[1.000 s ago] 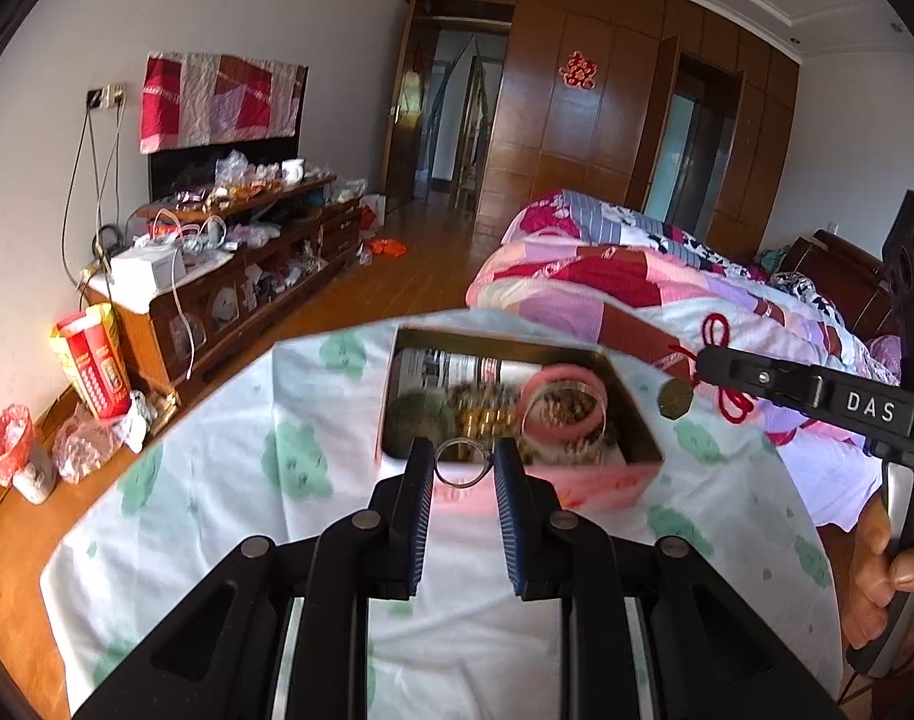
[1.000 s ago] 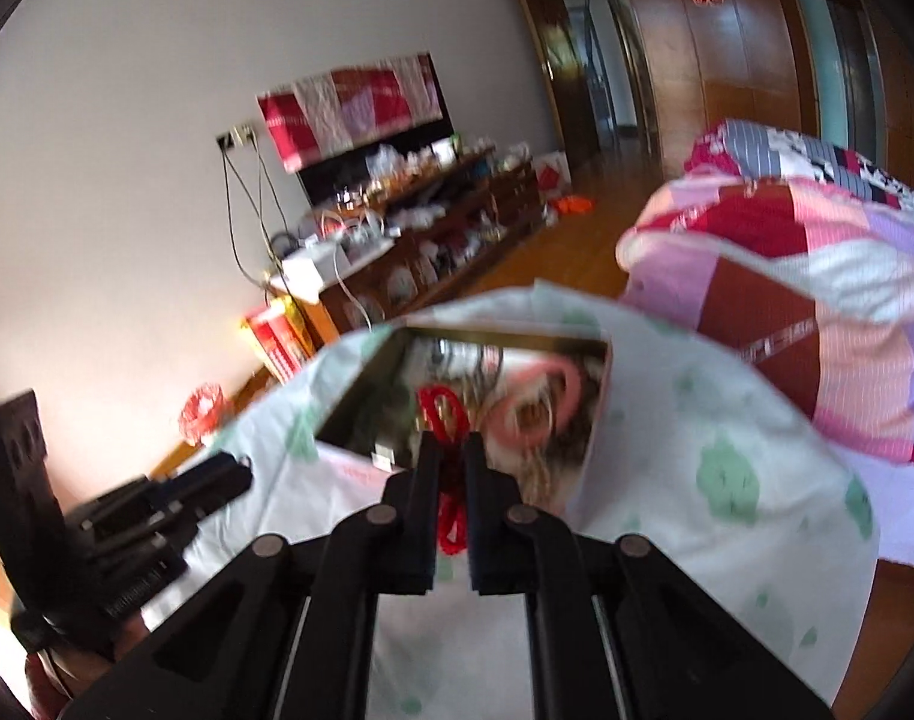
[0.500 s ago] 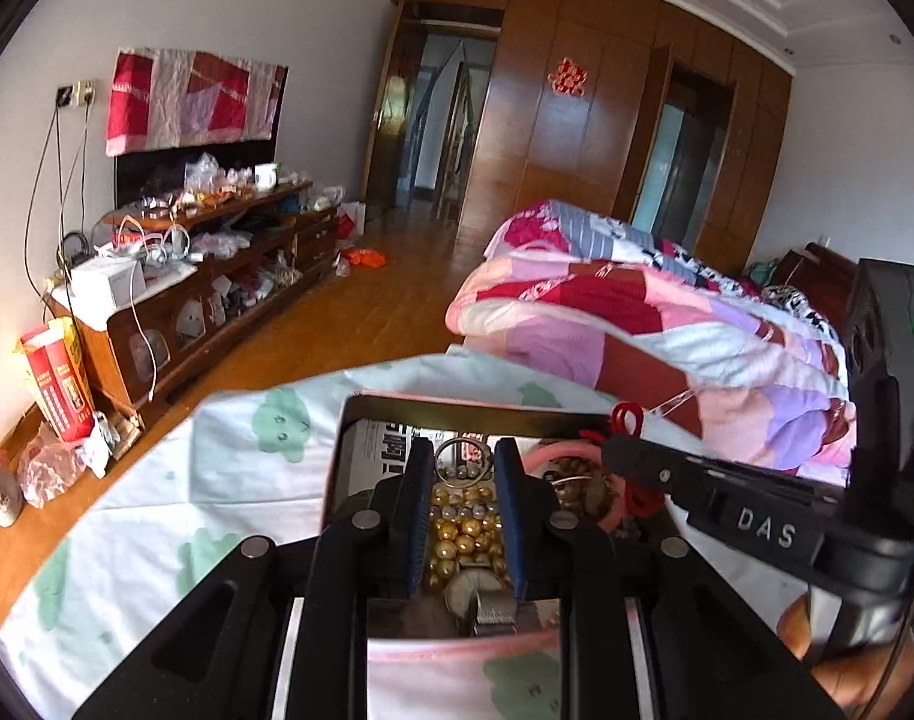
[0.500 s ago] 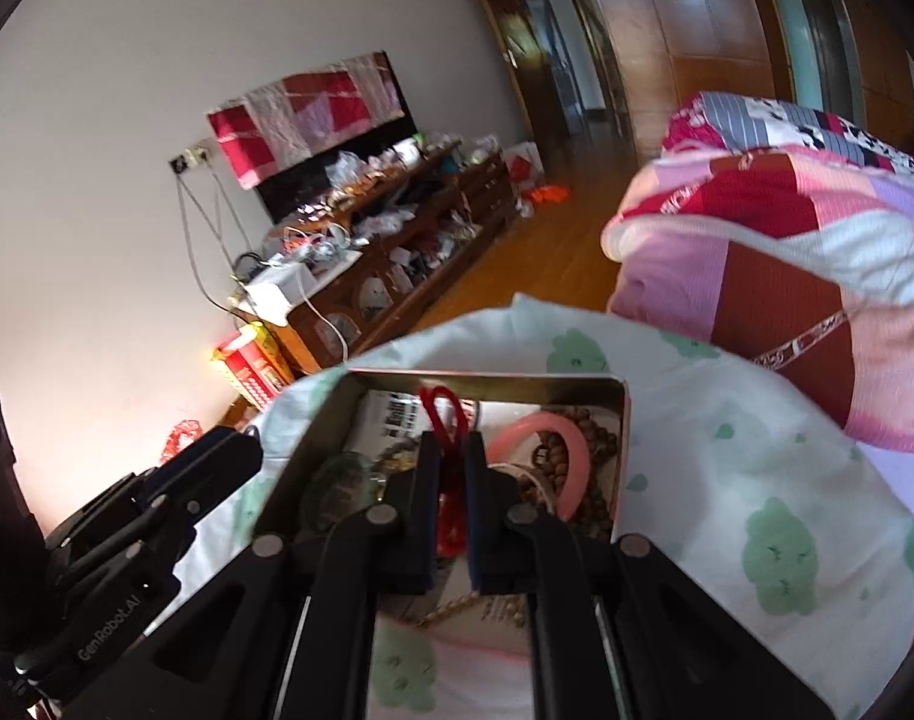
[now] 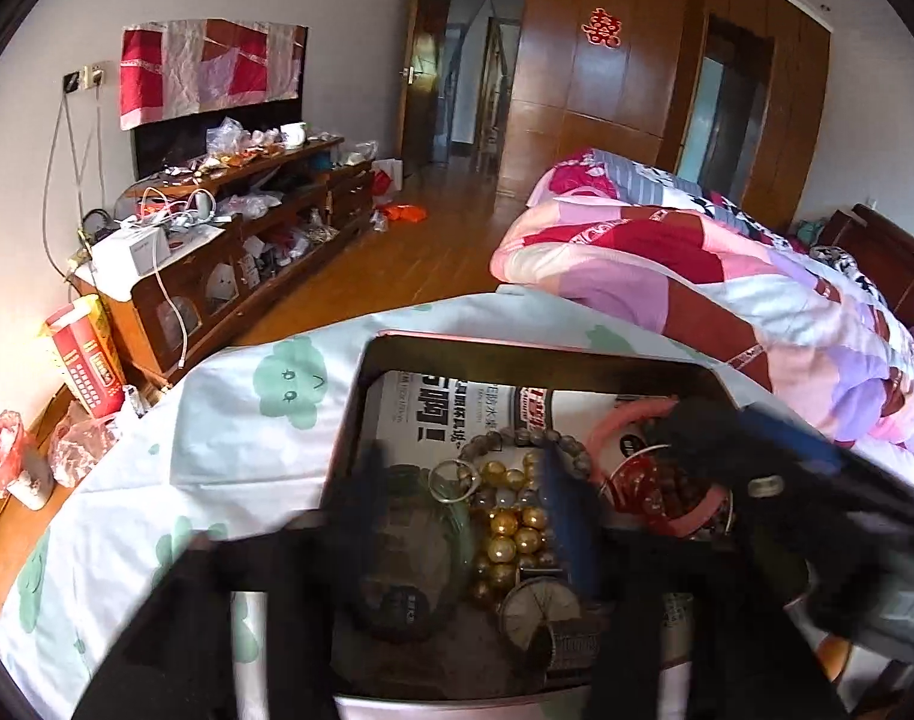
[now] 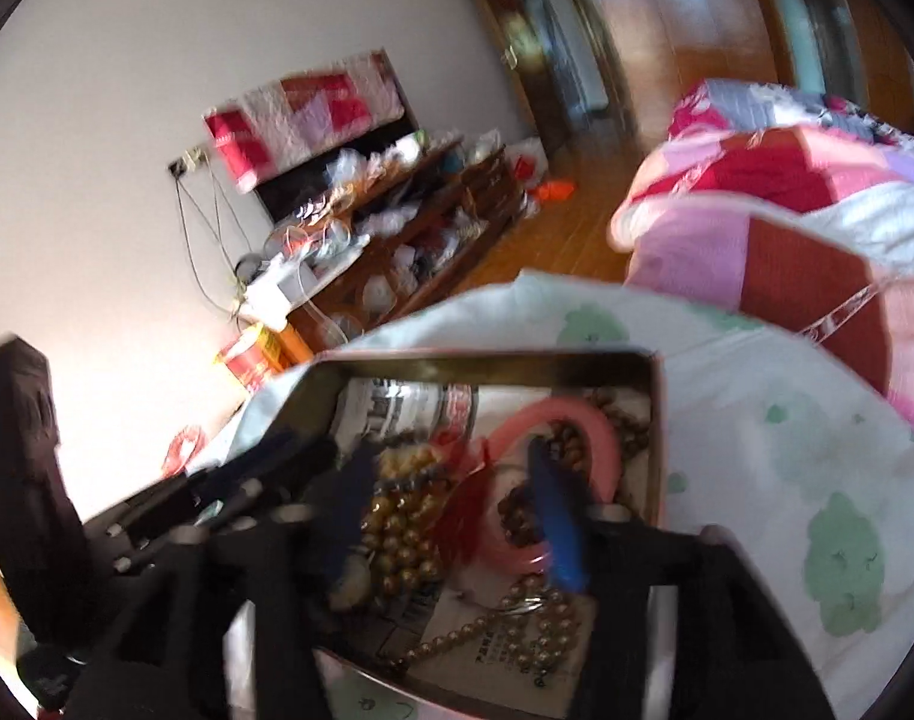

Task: Organize jewelry

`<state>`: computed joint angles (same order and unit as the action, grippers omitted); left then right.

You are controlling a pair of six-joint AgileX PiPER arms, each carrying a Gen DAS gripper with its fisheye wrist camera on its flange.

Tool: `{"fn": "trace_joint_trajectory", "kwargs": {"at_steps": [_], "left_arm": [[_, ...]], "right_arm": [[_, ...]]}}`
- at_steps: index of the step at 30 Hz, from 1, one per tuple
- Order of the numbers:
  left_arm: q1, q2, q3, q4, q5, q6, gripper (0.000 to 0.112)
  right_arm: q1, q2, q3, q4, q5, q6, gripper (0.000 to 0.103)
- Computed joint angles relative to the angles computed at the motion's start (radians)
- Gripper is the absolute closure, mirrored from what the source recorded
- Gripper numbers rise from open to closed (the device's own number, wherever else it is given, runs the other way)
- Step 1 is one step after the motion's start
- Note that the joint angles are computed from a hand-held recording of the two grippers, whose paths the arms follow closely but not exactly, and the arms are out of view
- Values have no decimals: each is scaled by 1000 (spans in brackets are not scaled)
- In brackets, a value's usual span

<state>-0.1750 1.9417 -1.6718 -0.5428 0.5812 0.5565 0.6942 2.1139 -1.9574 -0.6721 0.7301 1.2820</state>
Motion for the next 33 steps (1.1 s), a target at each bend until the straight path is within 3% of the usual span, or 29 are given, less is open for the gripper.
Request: {"fn": "trace_joint_trajectory", "kwargs": {"at_steps": [1,5,11,15,33], "left_arm": [[1,-12,19,-20,-22,20,45],[6,-34,46,-44,-44,35,45],[2,-113,154,7,-145,-4,45],[-6,-181,252,35,-201,-9,44],[-21,-383,534,162,-273,-137,44]], "right_arm": [[18,-19,28,-88,17,74,20],[48,-73,103,-249,60,242,19],[85,-134,194,-309,208,402,19],[110,-148,214,-309,273,433,11],[255,-197,295,-325,395,449,11]]}}
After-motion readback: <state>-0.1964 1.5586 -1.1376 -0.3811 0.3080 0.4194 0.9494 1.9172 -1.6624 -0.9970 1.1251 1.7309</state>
